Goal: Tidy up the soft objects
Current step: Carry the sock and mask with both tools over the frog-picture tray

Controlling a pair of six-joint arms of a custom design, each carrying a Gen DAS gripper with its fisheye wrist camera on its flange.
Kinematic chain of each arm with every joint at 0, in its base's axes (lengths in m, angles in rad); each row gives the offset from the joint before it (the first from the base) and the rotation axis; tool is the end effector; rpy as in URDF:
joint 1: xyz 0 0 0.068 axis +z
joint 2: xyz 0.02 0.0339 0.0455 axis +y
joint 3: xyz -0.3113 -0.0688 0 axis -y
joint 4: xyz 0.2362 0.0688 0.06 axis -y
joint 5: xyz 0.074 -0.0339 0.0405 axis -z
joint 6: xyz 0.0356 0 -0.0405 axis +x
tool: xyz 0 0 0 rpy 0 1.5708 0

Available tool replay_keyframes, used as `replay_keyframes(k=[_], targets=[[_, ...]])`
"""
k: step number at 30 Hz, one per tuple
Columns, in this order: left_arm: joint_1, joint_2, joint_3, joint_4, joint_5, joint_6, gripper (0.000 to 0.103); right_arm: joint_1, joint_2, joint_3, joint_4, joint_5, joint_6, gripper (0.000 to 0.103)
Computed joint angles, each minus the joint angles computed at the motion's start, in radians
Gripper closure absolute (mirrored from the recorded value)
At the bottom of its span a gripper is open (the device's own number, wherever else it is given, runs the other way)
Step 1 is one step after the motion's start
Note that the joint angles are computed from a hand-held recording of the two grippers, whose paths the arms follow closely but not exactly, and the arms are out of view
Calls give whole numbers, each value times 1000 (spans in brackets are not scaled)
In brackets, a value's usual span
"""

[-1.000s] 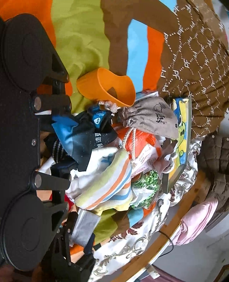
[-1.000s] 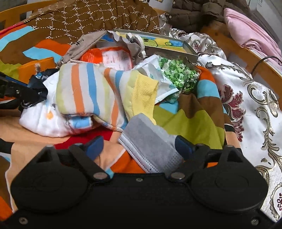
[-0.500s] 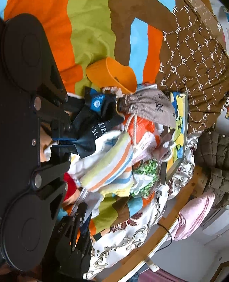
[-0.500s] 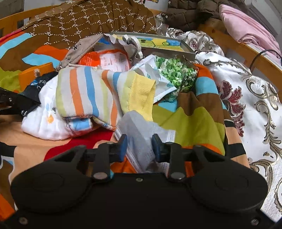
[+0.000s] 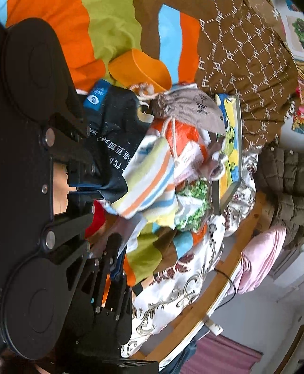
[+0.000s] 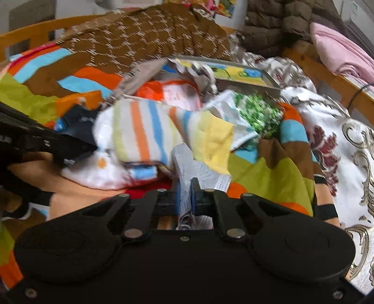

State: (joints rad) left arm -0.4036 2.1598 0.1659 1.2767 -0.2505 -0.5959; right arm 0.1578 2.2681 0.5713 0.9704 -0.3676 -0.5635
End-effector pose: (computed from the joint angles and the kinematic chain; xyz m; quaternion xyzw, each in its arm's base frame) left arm 0.2172 -0.0832 0.0610 -0.1382 0.8940 -0.0970 0.4150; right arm 0.3238 0.0645 0.0391 -0.3865 0.8127 0.0821 0.4282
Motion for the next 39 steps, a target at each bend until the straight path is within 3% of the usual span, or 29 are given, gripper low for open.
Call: replay_keyframes(k=[5, 8, 18, 21, 26, 30, 35, 39], targets=[[-29, -32, 2, 1, -7, 26, 102, -26, -24, -35, 36, -88, -1, 100], [-40, -105, 20, -69, -13, 57, 102, -53, -34, -68, 106, -155, 28, 101], [70, -479, 180, -569, 82, 200, 102, -123, -26, -183, 458, -318, 173, 101], [119, -552, 270, -746, 108, 261, 102, -129, -50, -189, 481, -325, 219, 100], [222, -564, 499, -1027, 151, 365, 102, -110, -169, -94, 290, -327, 296, 100], [319, -501, 690, -1151, 207, 434, 102, -51, -215, 92, 58, -293, 313, 100], [426, -337, 908, -1186, 228, 533, 101, 14, -156, 410, -202, -242, 306, 100], [503, -176, 1060, -1138, 264, 538, 101, 45, 8, 752, -401, -215, 348, 100]])
